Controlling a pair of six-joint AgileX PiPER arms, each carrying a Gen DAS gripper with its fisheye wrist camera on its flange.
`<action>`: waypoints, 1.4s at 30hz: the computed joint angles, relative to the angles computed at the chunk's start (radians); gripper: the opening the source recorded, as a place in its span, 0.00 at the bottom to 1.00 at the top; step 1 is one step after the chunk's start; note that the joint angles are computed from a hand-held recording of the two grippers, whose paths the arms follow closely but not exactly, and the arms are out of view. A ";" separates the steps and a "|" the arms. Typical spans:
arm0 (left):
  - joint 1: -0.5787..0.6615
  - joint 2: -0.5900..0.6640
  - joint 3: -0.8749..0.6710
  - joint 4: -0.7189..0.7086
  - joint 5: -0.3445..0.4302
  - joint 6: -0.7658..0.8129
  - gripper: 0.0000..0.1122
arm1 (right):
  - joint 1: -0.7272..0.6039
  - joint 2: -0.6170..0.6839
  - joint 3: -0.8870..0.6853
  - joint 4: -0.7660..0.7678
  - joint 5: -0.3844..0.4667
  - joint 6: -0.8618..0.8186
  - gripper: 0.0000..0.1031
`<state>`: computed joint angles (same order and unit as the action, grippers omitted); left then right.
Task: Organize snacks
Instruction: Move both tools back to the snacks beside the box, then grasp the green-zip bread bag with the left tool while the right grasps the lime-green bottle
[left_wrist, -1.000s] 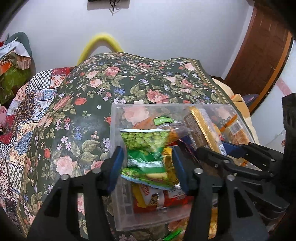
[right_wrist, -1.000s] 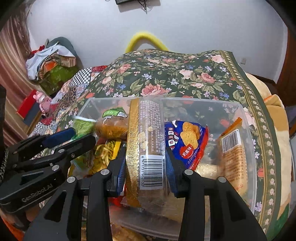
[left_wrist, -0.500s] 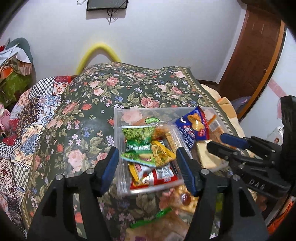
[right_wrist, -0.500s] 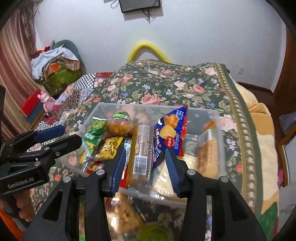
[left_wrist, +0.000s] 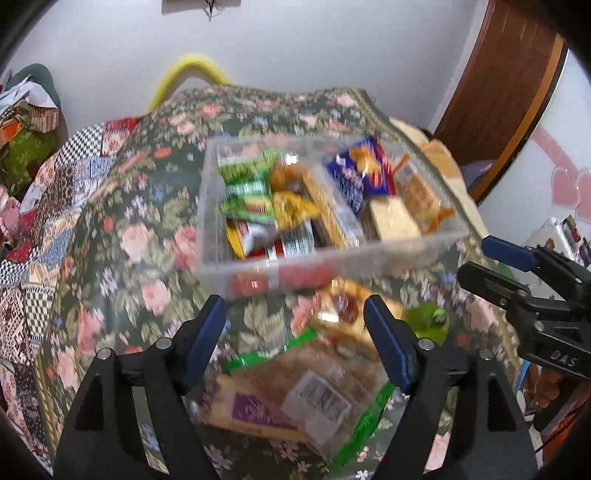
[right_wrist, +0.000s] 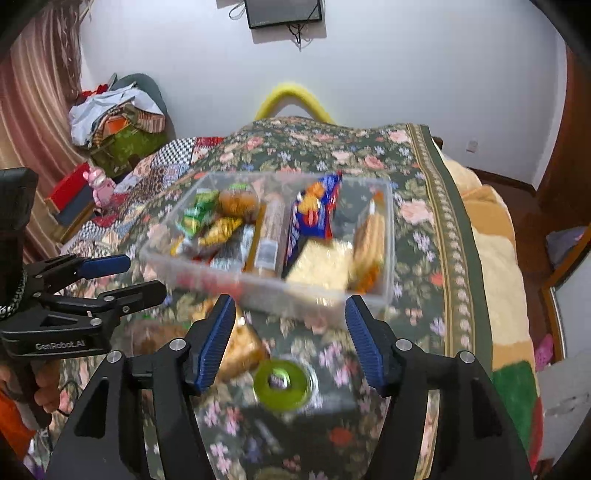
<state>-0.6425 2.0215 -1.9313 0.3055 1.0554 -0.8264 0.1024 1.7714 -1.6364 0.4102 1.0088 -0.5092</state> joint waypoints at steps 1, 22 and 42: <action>-0.004 0.007 0.002 -0.003 0.006 -0.001 0.69 | -0.003 -0.008 0.021 0.000 -0.003 -0.007 0.57; 0.003 -0.094 0.355 0.001 -0.153 -0.080 0.73 | 0.011 -0.010 0.189 -0.021 -0.039 -0.019 0.57; 0.078 -0.029 0.272 -0.018 -0.233 -0.035 0.75 | 0.031 0.010 0.195 0.009 -0.071 -0.040 0.45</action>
<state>-0.5644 1.9926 -1.6597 0.2874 0.8221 -0.8617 0.1330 1.7811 -1.4410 0.4196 0.9381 -0.5488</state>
